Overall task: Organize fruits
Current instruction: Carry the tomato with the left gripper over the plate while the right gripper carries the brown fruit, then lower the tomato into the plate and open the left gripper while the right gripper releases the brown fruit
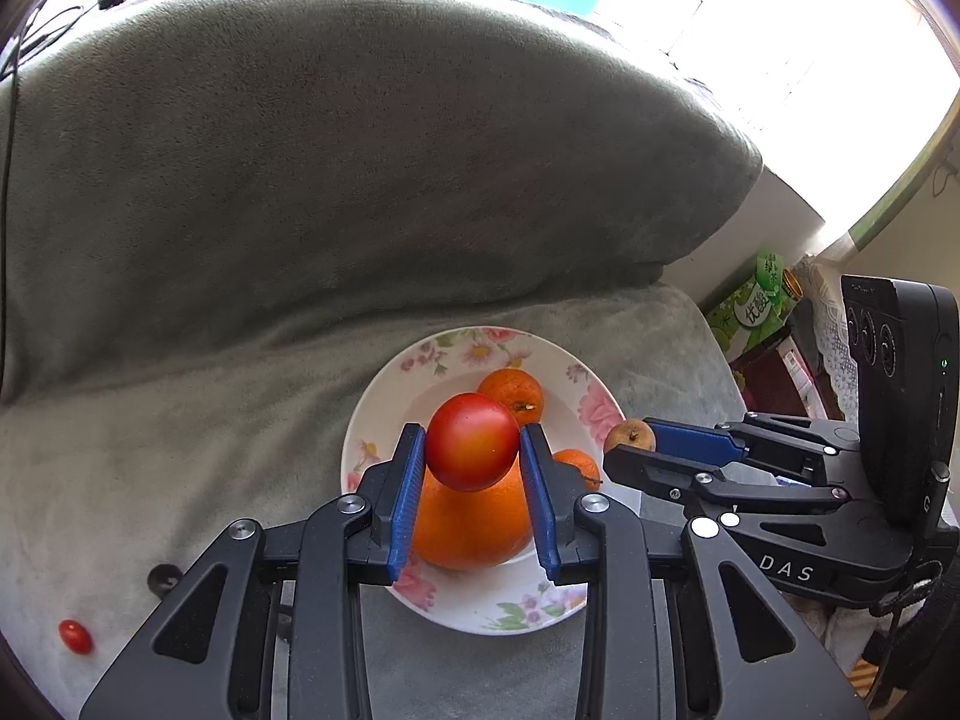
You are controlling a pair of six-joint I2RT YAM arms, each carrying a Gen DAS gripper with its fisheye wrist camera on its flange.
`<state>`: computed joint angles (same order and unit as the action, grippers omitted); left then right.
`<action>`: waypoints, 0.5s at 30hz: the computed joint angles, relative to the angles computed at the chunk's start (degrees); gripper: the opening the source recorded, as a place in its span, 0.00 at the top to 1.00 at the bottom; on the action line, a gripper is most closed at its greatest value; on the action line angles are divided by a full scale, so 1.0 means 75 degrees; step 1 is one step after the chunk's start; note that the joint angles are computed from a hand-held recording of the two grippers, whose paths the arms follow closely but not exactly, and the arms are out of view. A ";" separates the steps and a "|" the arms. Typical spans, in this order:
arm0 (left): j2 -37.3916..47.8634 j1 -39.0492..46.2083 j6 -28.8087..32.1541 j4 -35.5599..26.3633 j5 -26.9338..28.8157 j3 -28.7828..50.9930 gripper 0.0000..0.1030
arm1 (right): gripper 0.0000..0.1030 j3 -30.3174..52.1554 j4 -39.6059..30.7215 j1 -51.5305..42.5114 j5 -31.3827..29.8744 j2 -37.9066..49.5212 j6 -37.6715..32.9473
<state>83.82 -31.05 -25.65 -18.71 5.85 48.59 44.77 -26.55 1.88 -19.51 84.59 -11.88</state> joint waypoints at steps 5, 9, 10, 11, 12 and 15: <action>0.0295 -0.0011 0.0011 -0.0034 -0.0019 0.0290 0.70 | 0.69 -0.0002 0.0020 0.0056 -0.0005 0.0020 -0.0017; 0.0373 0.0016 0.0029 -0.0112 -0.0043 0.0430 0.70 | 0.69 -0.0030 0.0061 0.0119 0.0047 0.0024 -0.0019; 0.0376 0.0030 0.0040 -0.0145 -0.0046 0.0453 0.70 | 0.69 -0.0038 0.0072 0.0143 0.0068 0.0031 -0.0011; 0.0376 0.0032 0.0043 -0.0174 -0.0072 0.0470 0.69 | 0.69 -0.0048 0.0097 0.0168 0.0085 0.0045 -0.0005; 0.0372 0.0030 0.0047 -0.0170 -0.0079 0.0476 0.67 | 0.69 -0.0057 0.0110 0.0190 0.0112 0.0051 0.0004; 0.0356 0.0012 0.0041 -0.0153 -0.0130 0.0498 0.59 | 0.61 -0.0066 0.0159 0.0240 0.0124 0.0063 0.0051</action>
